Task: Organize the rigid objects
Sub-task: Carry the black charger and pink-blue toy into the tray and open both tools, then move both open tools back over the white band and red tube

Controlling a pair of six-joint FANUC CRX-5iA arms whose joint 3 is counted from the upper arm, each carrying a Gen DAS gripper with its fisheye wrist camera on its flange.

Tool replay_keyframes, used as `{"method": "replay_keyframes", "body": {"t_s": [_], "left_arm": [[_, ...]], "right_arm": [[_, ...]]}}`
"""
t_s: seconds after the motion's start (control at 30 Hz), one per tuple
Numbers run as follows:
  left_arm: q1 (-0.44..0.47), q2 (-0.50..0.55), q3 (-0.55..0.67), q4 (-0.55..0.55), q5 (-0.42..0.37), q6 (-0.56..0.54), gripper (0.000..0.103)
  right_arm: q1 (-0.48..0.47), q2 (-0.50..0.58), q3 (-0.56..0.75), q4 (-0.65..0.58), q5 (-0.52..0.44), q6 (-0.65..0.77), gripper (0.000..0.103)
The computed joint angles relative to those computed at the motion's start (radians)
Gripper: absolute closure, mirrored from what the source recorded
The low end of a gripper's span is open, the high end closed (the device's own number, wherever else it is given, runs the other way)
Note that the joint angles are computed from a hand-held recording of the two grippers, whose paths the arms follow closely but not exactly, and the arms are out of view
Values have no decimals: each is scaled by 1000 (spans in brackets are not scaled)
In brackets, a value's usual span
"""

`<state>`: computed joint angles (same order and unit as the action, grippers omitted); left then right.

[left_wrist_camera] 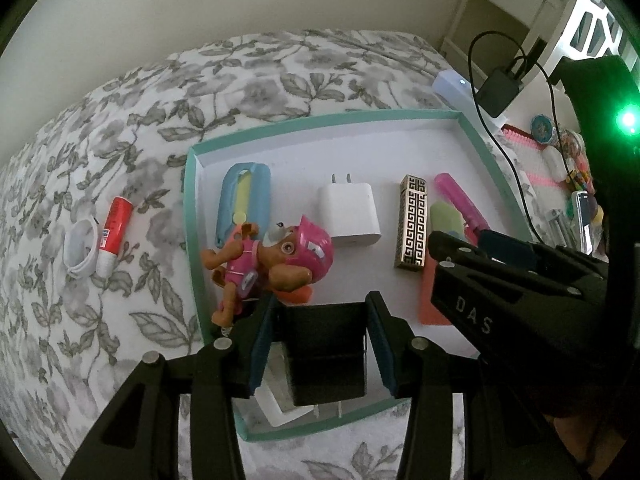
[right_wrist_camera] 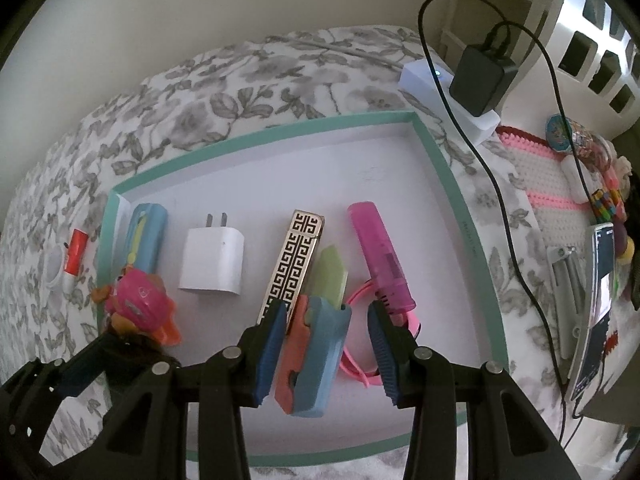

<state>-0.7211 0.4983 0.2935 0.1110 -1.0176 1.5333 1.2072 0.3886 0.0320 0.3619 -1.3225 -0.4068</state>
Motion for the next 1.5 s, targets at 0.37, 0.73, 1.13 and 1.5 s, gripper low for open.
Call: {"method": "replay_keyframes", "body": {"t_s": [0.37,0.73,1.13,1.5], "left_arm": [[8,-33,-19,-3,35,17,45],[29,-61,-34,-26,62,73,44],[69,-84,-45,-93,82,213,44],[124,-89,-33,-196,46,390,21]], "right_arm": [[10,-3,7,28,-39,-14,43],[27,-3,21,94,-86,-45,42],[26,20,49,100,-93,-13,42],[22,69,109,133,-58,48,26]]}}
